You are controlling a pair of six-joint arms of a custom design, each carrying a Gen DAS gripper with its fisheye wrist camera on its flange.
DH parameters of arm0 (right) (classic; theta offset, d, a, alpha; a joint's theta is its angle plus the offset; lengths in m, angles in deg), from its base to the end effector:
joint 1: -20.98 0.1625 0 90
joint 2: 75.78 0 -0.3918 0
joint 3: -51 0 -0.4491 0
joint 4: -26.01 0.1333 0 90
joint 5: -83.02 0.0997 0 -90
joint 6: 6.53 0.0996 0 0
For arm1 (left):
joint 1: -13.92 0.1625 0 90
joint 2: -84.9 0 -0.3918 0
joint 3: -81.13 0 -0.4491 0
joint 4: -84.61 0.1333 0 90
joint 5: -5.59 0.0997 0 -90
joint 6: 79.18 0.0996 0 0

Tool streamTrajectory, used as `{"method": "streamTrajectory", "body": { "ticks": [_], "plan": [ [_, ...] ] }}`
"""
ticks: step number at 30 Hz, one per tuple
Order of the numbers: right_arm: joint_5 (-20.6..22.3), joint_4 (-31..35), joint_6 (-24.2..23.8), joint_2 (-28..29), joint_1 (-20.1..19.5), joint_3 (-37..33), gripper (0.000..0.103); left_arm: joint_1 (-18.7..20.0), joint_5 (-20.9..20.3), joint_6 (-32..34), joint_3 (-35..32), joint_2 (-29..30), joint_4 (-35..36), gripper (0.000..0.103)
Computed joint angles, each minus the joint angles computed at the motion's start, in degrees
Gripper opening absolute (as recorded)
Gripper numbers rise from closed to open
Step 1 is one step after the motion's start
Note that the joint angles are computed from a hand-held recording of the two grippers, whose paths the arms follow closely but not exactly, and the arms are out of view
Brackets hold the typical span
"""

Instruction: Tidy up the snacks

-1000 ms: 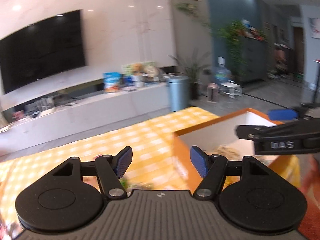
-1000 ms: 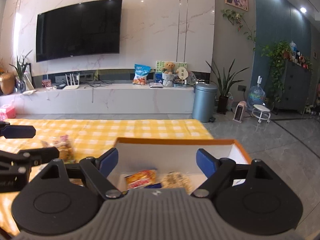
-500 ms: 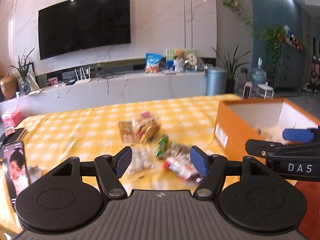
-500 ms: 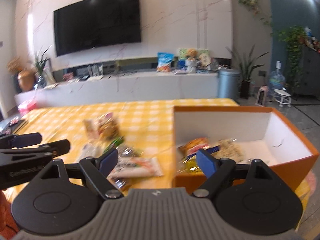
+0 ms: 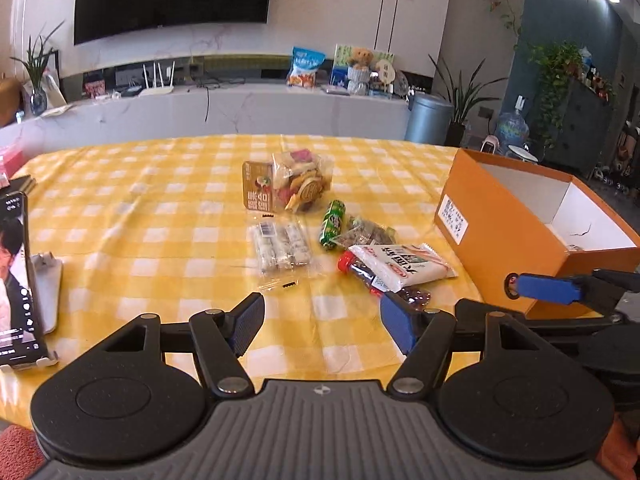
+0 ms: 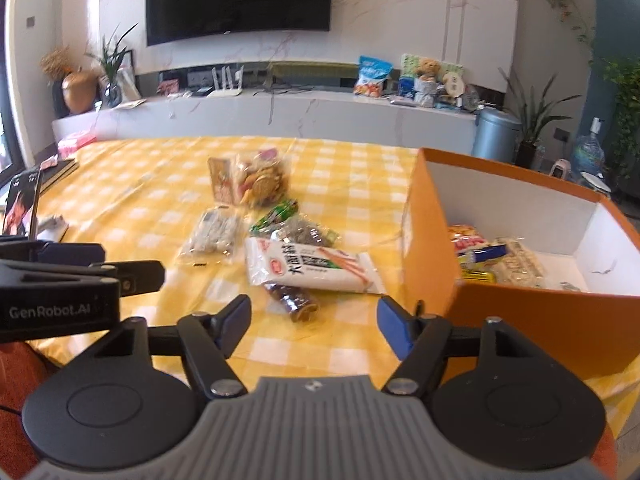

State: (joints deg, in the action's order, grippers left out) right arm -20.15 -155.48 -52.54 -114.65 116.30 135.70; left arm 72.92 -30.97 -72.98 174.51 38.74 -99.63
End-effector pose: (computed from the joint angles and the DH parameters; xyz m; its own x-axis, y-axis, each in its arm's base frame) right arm 0.1803 -0.7435 0.0898 -0.6372 -0.4507 0.6252 -0.7534 0.5351 -0.3822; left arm -0.1714 -0.6994 0.1480 -0.7706 -0.1327 -0.6234 0.4369 0.6022 -0.6682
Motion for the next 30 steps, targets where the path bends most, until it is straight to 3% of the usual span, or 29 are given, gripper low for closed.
{"method": "streamTrajectory", "body": {
  "ticks": [9, 13, 17, 21, 25, 30],
  "plan": [
    [-3.18, 7.44, -10.44, 7.44, 0.80, -10.78, 0.063, 1.57, -1.54, 1.85, -4.24, 1.55, 5.53, 0.073],
    [-3.89, 10.10, -11.64, 9.53, 0.97, -15.58, 0.062, 2.39, -5.03, 8.40, -6.37, 2.29, 6.82, 0.073],
    [-6.24, 13.13, -21.01, 12.38, 1.37, -21.05, 0.056, 3.31, -8.09, 12.36, -9.42, 3.39, 10.81, 0.073],
    [-7.68, 15.76, -30.42, 14.10, 1.40, -24.83, 0.055, 4.39, -10.88, 8.76, -12.79, 4.32, 17.60, 0.056],
    [-10.11, 20.88, -35.87, 15.71, 1.56, -28.61, 0.050, 5.25, -13.41, 5.92, -15.22, 5.04, 22.46, 0.042],
    [-13.07, 24.19, -47.44, 17.28, 2.13, -30.91, 0.050, 5.51, -14.90, 7.00, -16.52, 5.42, 25.60, 0.039]
  ]
}}
